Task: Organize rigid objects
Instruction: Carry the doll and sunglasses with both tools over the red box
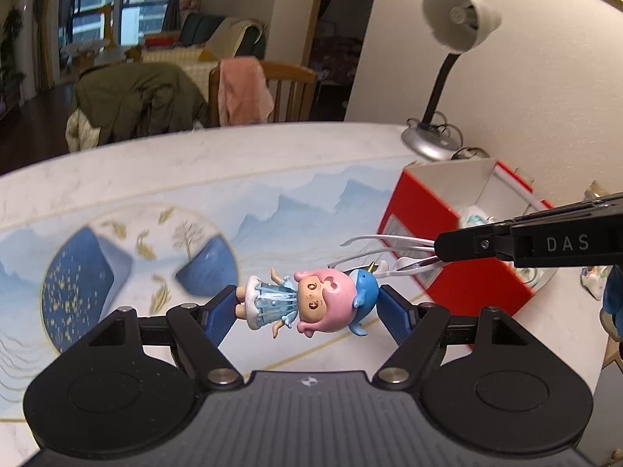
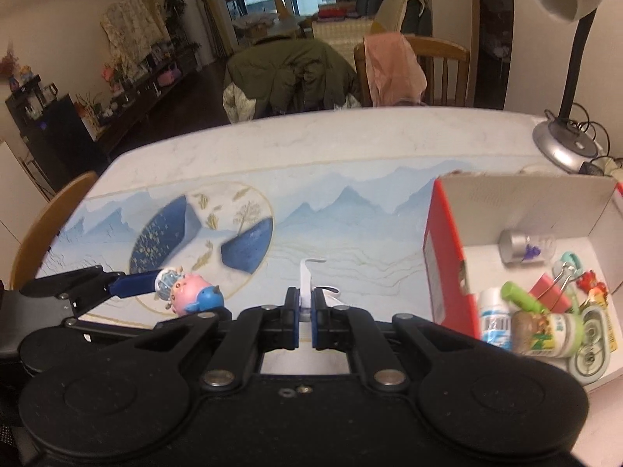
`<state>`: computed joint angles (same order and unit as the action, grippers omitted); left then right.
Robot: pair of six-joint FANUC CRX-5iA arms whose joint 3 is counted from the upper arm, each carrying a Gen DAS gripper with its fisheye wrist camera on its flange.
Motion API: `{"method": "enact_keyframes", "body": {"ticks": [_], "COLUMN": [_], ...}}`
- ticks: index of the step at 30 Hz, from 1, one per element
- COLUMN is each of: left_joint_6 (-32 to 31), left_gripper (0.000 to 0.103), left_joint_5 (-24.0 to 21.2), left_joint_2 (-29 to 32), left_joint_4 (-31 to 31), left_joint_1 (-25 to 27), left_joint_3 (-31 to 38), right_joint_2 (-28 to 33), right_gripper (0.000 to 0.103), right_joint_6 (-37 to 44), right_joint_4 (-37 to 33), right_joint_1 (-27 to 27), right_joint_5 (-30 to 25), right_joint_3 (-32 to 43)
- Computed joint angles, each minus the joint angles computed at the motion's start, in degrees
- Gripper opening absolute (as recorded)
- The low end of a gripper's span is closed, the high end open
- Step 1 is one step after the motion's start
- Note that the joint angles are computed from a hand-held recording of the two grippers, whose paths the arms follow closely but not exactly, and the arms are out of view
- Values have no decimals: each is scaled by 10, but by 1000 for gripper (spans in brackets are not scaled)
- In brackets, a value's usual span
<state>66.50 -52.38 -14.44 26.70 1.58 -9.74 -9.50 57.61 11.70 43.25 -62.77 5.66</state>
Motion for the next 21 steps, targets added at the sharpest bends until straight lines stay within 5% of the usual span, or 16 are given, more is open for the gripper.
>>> {"method": "enact_keyframes", "body": {"ticks": [10,21], "left_joint_6": [45,127], "left_gripper": [77,77], "left_joint_5": [14,1], "left_joint_2": [23,109], "left_joint_4": [-37,-114], "left_joint_1": [-72,-181], "left_joint_3": [70,183], "right_joint_2": [-55,-82], "right_gripper": [4,4], "right_joint_6": [1,62], "right_joint_4": [20,-11], "right_joint_1": [-39,-146], "right_joint_5": [37,51], "right_joint_3": [-22,-28]}}
